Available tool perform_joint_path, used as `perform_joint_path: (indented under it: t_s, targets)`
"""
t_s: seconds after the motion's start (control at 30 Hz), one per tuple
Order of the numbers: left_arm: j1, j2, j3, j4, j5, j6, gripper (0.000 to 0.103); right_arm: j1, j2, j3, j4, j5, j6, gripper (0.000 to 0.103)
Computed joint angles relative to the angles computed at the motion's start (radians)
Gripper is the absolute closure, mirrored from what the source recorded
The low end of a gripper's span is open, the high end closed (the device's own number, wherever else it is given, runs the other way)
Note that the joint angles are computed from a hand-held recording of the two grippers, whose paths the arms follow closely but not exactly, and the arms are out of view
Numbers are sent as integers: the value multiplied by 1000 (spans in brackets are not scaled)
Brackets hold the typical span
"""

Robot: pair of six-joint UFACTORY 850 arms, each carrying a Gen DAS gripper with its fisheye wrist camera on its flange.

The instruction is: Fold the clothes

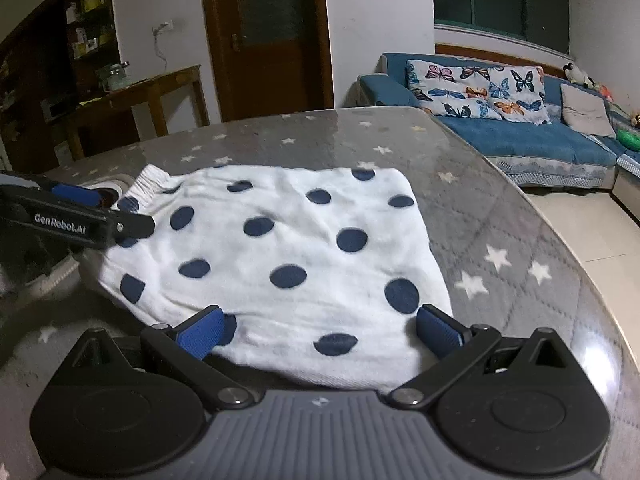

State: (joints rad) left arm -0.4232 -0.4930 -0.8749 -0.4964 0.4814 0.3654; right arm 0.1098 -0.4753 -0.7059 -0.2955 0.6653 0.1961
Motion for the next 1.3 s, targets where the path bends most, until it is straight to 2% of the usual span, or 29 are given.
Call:
perform_joint_path:
  t_s: [0.27,0.5,0.7,0.83,1.03,1.3]
  targets:
    - [6,46,54,30,38,-38,0,-16,71,63,-58,52,32,0]
    - [8,24,44,1,22,-22,0,-1,29,37,-23,22,23,0]
    - [16,36,54,33,14,-56,0,-4,50,56,-33,62,45,0]
    - [17,31,54,31,9,-63,0,4,24,34,-6,27,23,0]
    - [17,45,65,39,19,-62,0,-1,50,20,-47,20,36,0]
    - [23,38,61,58,11,-81,0,11,-27,-149,-143,-85,146,2]
